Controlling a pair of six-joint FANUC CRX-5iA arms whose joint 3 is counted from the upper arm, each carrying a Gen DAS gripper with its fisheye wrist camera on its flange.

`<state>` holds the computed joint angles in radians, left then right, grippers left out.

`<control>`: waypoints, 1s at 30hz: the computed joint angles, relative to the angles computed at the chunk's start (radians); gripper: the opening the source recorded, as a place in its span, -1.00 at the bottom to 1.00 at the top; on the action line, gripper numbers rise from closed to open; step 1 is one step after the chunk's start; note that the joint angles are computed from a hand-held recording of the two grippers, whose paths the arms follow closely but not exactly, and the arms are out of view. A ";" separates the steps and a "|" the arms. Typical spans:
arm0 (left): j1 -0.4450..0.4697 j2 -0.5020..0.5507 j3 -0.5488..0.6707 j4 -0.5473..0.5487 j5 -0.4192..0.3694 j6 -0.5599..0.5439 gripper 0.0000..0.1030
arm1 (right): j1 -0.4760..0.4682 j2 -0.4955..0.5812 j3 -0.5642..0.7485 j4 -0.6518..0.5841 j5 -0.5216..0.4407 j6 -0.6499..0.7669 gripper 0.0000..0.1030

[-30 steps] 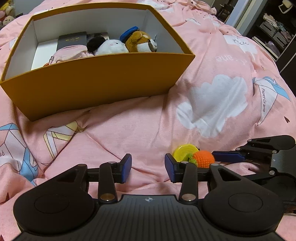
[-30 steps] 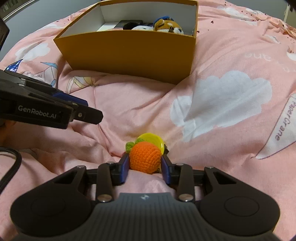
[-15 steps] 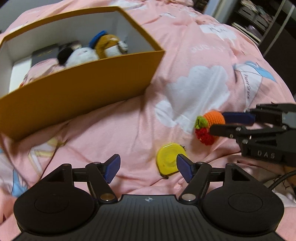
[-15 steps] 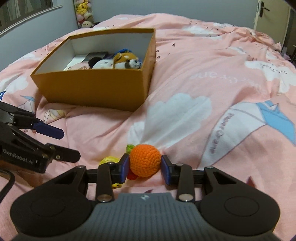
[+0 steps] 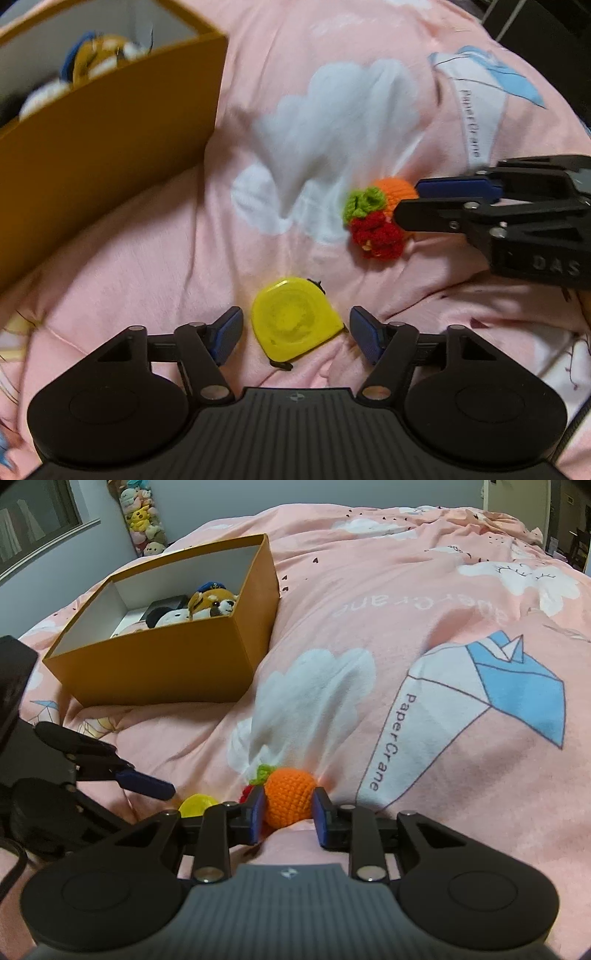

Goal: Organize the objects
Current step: 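Grasp the orange crochet fruit with the right gripper while the left grasps the yellow tape measure, then lift and carry the tape measure and crochet fruit over into the orange box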

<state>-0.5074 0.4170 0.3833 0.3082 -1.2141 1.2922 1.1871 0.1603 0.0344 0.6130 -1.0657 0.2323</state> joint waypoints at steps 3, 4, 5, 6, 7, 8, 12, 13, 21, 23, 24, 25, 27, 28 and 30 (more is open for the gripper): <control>0.005 0.022 0.012 0.007 -0.024 0.058 0.41 | -0.005 -0.002 -0.006 -0.005 0.014 0.006 -0.44; 0.008 0.025 0.008 0.018 -0.026 0.066 0.40 | -0.007 -0.002 -0.006 -0.009 0.018 0.011 -0.42; 0.010 0.028 0.005 0.025 -0.027 0.074 0.39 | -0.010 -0.001 -0.005 -0.013 0.021 0.018 -0.41; 0.011 0.029 0.003 0.028 -0.027 0.080 0.39 | -0.012 -0.001 -0.003 -0.021 0.025 0.028 -0.38; 0.010 0.029 0.001 0.029 -0.026 0.084 0.37 | -0.013 0.002 0.000 -0.026 0.026 0.037 -0.36; 0.009 0.029 0.001 0.027 -0.024 0.089 0.37 | -0.014 0.005 0.005 -0.029 0.023 0.044 -0.36; -0.008 0.032 0.007 0.003 -0.016 0.118 0.33 | -0.018 0.021 0.027 -0.050 0.016 0.085 -0.25; -0.011 0.032 0.007 -0.003 -0.013 0.121 0.31 | -0.019 0.027 0.036 -0.054 0.012 0.095 -0.23; -0.019 0.011 -0.030 -0.015 0.013 0.141 0.25 | -0.043 0.063 0.086 -0.120 0.019 0.165 -0.17; -0.014 -0.003 -0.054 -0.005 0.025 0.138 0.25 | -0.052 0.071 0.101 -0.149 0.024 0.183 -0.16; -0.012 -0.012 -0.066 -0.002 0.031 0.137 0.25 | -0.055 0.076 0.109 -0.160 0.025 0.191 -0.16; -0.012 -0.019 -0.075 -0.001 0.035 0.138 0.25 | -0.057 0.081 0.116 -0.168 0.024 0.199 -0.16; -0.007 -0.040 -0.099 0.003 0.045 0.139 0.25 | -0.054 0.083 0.115 -0.161 0.024 0.201 -0.16; -0.004 -0.052 -0.115 0.008 0.053 0.140 0.25 | -0.051 0.079 0.107 -0.153 0.029 0.196 -0.16; 0.007 -0.081 -0.153 0.022 0.073 0.142 0.25 | -0.049 0.071 0.094 -0.143 0.040 0.188 -0.17</control>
